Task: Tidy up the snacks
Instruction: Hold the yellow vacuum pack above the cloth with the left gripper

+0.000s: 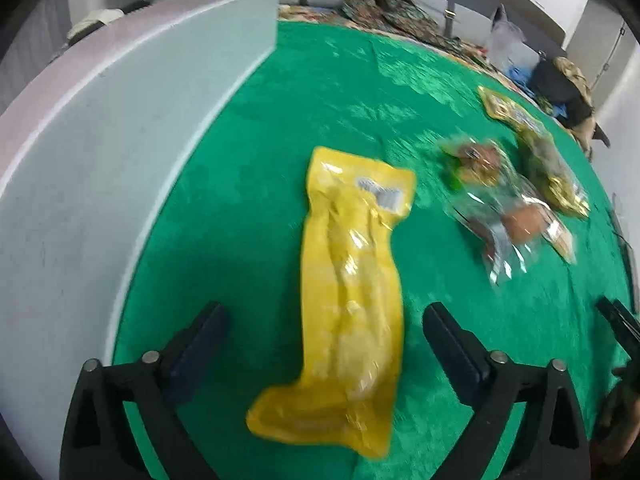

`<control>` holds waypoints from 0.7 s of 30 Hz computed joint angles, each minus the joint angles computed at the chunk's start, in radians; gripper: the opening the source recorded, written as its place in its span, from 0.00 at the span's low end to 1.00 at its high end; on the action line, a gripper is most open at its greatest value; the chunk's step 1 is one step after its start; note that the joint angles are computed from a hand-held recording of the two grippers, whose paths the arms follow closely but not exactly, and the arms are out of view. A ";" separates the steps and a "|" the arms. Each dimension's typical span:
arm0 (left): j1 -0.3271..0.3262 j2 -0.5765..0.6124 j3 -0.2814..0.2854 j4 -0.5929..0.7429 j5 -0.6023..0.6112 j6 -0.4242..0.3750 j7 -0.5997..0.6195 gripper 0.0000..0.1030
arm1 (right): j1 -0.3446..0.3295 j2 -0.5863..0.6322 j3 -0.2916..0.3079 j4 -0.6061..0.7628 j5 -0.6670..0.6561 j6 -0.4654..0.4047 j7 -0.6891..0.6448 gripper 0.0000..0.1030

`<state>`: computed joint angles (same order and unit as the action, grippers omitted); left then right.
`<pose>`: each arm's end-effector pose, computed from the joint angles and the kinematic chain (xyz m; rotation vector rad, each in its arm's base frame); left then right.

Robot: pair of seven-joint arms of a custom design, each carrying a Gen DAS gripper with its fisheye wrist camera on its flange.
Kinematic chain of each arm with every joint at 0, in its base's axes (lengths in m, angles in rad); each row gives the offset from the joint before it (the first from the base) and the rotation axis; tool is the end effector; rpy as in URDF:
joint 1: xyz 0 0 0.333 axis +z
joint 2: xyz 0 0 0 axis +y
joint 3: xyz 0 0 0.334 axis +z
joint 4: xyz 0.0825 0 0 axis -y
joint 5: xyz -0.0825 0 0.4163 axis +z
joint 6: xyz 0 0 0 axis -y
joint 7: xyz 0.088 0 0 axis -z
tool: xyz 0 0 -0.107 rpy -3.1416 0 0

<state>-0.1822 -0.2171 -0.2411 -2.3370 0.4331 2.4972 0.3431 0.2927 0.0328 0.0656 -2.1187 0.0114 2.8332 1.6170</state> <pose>0.4794 -0.2227 0.4590 -2.3544 1.3978 -0.5186 0.5833 0.2174 0.4771 -2.0335 1.4969 -0.4832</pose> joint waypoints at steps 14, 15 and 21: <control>0.004 0.039 -0.018 0.020 0.231 -0.043 -0.104 1.00 | 0.002 0.001 -0.001 0.001 -0.008 0.000 0.007 0.84; 0.003 0.039 -0.017 0.019 0.232 -0.043 -0.106 1.00 | 0.002 0.002 -0.001 0.002 -0.010 0.000 0.009 0.84; 0.001 0.038 -0.016 0.018 0.233 -0.043 -0.107 1.00 | 0.004 0.006 -0.003 0.007 -0.039 -0.006 0.029 0.84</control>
